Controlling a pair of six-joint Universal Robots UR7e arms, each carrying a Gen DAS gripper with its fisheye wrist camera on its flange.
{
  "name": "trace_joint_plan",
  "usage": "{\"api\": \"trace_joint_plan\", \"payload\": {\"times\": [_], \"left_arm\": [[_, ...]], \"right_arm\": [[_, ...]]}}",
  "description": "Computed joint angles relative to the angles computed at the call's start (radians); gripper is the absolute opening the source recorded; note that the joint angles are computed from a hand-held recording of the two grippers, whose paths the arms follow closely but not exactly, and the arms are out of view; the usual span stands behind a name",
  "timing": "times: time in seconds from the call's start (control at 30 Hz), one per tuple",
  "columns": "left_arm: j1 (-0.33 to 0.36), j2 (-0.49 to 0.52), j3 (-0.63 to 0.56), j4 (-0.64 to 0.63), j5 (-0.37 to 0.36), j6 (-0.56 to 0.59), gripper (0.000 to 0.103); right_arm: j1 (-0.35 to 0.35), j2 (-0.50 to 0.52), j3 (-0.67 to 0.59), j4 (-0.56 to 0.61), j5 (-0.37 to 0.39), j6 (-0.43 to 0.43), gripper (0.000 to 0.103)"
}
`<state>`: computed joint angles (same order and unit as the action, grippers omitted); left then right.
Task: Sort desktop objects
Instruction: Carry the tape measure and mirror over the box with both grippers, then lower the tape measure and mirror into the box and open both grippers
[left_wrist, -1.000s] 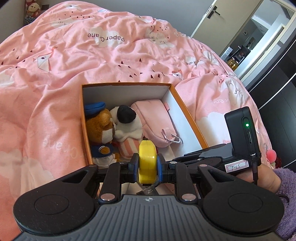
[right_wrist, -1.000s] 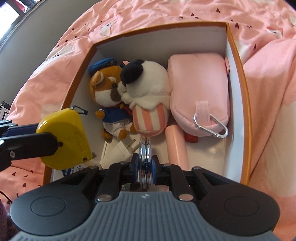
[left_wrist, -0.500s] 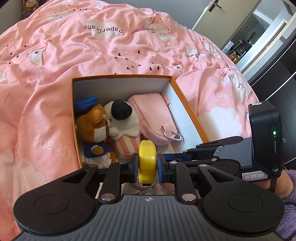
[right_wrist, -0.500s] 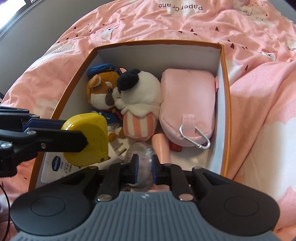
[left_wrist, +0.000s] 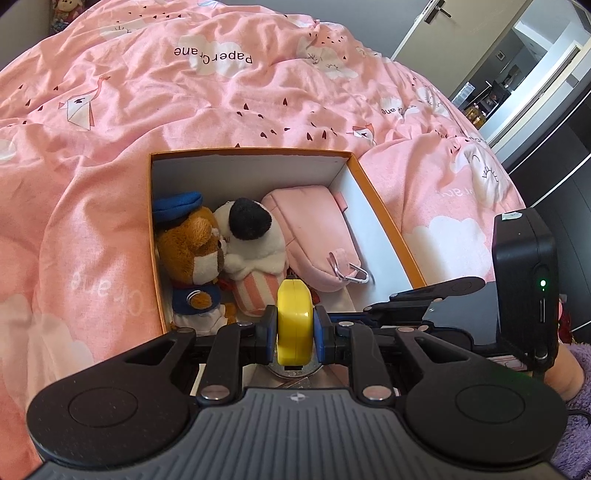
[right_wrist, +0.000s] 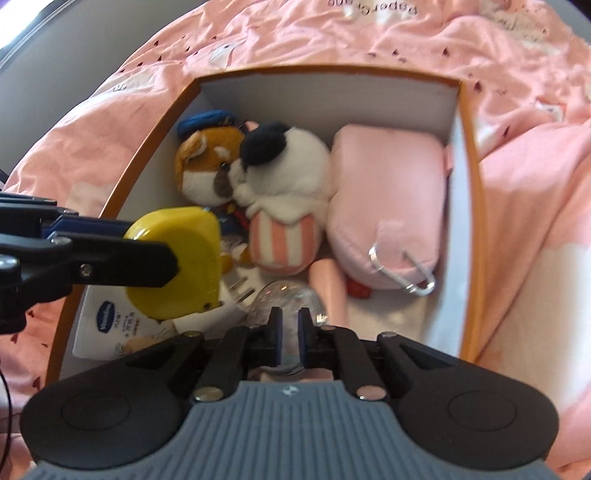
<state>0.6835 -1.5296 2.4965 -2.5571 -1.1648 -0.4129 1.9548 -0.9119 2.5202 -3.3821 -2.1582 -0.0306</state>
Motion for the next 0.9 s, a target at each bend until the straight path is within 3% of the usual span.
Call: {"api": "trace_joint_plan", "payload": {"times": [0.17,0.23,0.37,0.43,0.57,0.73,0.9], "left_arm": [[0.001,0.003,-0.002,-0.001,0.001,-0.003,0.022],[0.002,0.005,-0.003,0.000,0.001,-0.005,0.022],[0.006,0.012,-0.005,-0.003,0.000,-0.004,0.022],[0.009,0.015,-0.006,-0.001,-0.002,-0.001,0.022],[0.019,0.033,-0.011,-0.002,-0.016,0.001,0.022],[0.032,0.098,-0.030,0.004,-0.022,-0.009,0.022],[0.050,0.167,-0.052,0.012,-0.045,-0.002,0.022]], "right_arm": [[0.036,0.043,-0.032,0.040,-0.094,-0.023,0.012],[0.024,0.037,-0.035,0.056,-0.067,-0.025,0.016],[-0.049,0.001,-0.017,0.100,0.047,-0.030,0.005],[-0.038,0.025,-0.022,0.093,0.020,-0.027,0.005],[-0.030,-0.021,0.014,0.027,0.026,-0.036,0.008],[0.009,-0.078,0.071,-0.095,-0.023,-0.048,0.008],[0.031,-0.063,0.082,-0.182,-0.034,-0.017,0.008]]}}
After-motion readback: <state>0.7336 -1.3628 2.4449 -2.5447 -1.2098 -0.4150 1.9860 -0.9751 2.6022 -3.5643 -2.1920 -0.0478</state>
